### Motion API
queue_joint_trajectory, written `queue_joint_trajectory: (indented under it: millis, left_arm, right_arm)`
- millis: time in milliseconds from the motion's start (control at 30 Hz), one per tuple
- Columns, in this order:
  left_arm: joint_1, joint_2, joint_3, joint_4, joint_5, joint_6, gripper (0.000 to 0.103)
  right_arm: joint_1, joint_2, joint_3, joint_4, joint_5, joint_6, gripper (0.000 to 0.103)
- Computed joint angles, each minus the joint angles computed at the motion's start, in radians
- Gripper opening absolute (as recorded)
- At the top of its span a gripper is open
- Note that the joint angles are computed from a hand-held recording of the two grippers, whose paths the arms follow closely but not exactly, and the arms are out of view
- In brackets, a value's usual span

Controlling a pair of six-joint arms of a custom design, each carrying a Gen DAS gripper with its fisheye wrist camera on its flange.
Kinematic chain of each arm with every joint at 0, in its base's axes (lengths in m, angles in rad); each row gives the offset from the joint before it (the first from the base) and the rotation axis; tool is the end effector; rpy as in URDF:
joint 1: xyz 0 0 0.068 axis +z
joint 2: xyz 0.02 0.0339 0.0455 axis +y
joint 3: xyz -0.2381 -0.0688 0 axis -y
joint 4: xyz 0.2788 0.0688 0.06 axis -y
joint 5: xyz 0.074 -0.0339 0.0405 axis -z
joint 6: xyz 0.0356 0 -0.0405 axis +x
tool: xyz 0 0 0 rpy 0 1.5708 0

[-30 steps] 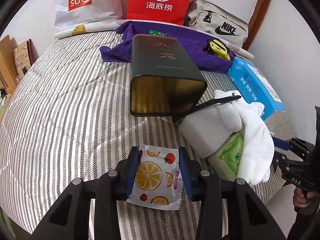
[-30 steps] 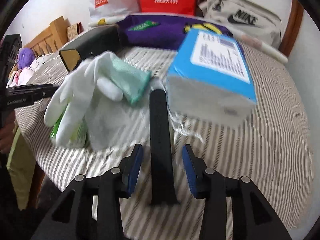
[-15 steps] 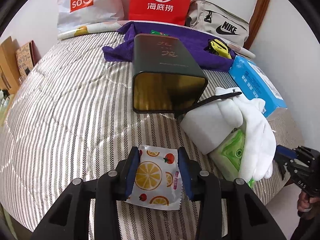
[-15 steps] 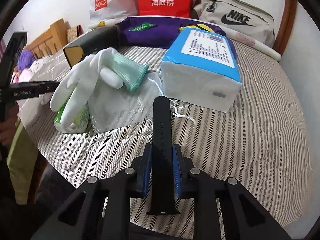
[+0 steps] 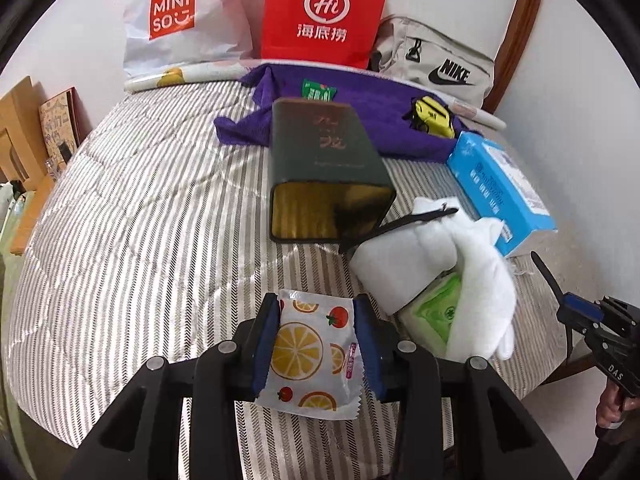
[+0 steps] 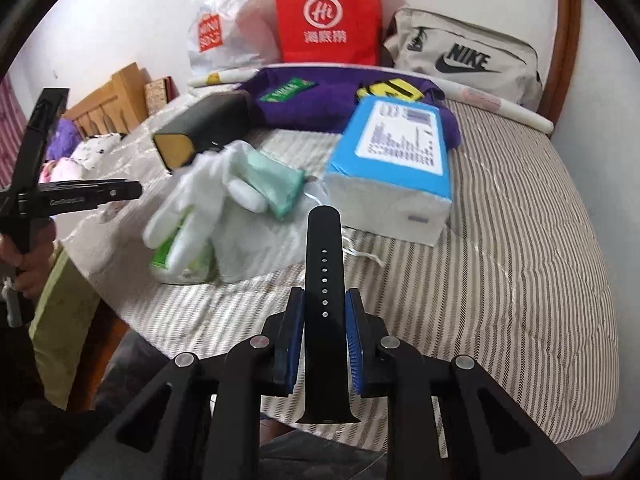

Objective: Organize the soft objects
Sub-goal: 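Carry the snack packet and watch strap in both tools toward the purple towel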

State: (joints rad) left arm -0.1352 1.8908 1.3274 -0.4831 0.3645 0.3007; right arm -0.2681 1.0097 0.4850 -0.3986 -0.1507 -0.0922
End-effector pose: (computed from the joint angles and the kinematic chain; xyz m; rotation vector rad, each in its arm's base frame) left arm 0.4108 -0.0687 0.1485 0.6776 2.4737 -0.4137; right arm 0.2237 -0.0559 0.1403 0.1552 2.4747 0.0351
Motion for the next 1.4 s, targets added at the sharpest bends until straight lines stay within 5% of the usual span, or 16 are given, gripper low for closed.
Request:
queue_joint_trajectory:
  millis: [333,767,1400]
  left_arm:
    - [0.009,-0.033,0.055,-0.049,0.039,-0.033,0.036]
    - [0.004,0.044,0.26,-0.113,0.05,-0.116,0.036]
    - [-0.061,0.385,0.793,-0.317,0.011,-0.171,0.036]
  right_arm:
    - [-0.028,-0.029,0.066,-0.036,-0.036,-0.008,0.02]
    - [-0.113,0.181,0.276,0.003,-0.071,-0.034,0.02]
    - [-0.075,0.579,0.656,0.04,-0.093,-0.02,0.02]
